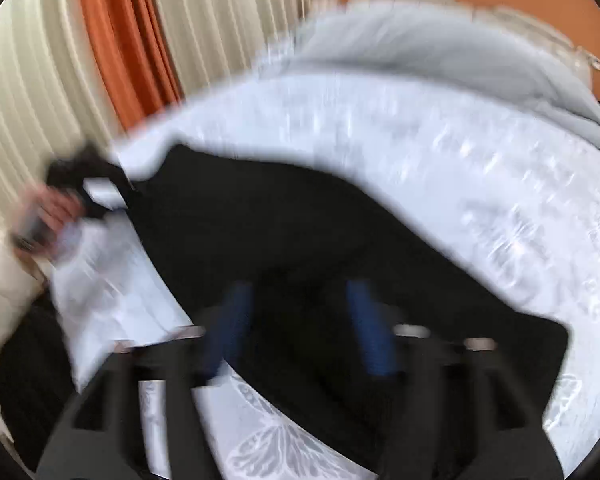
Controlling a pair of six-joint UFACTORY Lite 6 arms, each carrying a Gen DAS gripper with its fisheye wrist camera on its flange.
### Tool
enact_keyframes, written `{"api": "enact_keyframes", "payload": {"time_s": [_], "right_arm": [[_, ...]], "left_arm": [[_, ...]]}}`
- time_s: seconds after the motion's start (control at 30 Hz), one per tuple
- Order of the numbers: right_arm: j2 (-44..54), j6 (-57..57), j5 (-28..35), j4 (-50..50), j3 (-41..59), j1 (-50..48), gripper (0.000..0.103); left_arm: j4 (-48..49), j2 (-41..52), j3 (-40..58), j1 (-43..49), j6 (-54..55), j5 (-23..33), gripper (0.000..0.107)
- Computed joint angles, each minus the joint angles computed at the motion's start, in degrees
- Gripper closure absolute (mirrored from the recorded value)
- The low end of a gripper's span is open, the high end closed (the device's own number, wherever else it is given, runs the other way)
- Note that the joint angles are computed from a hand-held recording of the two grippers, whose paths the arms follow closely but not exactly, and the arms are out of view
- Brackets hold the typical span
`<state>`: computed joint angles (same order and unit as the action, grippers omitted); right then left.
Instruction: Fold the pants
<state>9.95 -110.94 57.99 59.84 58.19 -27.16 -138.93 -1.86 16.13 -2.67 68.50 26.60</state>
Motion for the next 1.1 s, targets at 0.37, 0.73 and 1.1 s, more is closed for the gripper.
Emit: {"api": "enact_keyframes", "payload": {"time_s": [0.37,0.73,1.1], "right_arm": [[9.4,-3.2,-19.9,3.7,-3.4,16.3,0.085],[-0.5,-15.2,-21.8,1.1,-15.3,10.9,0.087],[5.8,-2.9,-18.4,-0.4,-8.0,15.1,0.079]], "left_arm": [[-11.9,-0.9,1.2,-6.5,5.1,-5.6,0.075],[-0.1,0.9,-1.1,1.5,0.1,3.6,0.075],[-7.0,-0.4,0.1,-3.9,3.0,-2.2,0.075]]}}
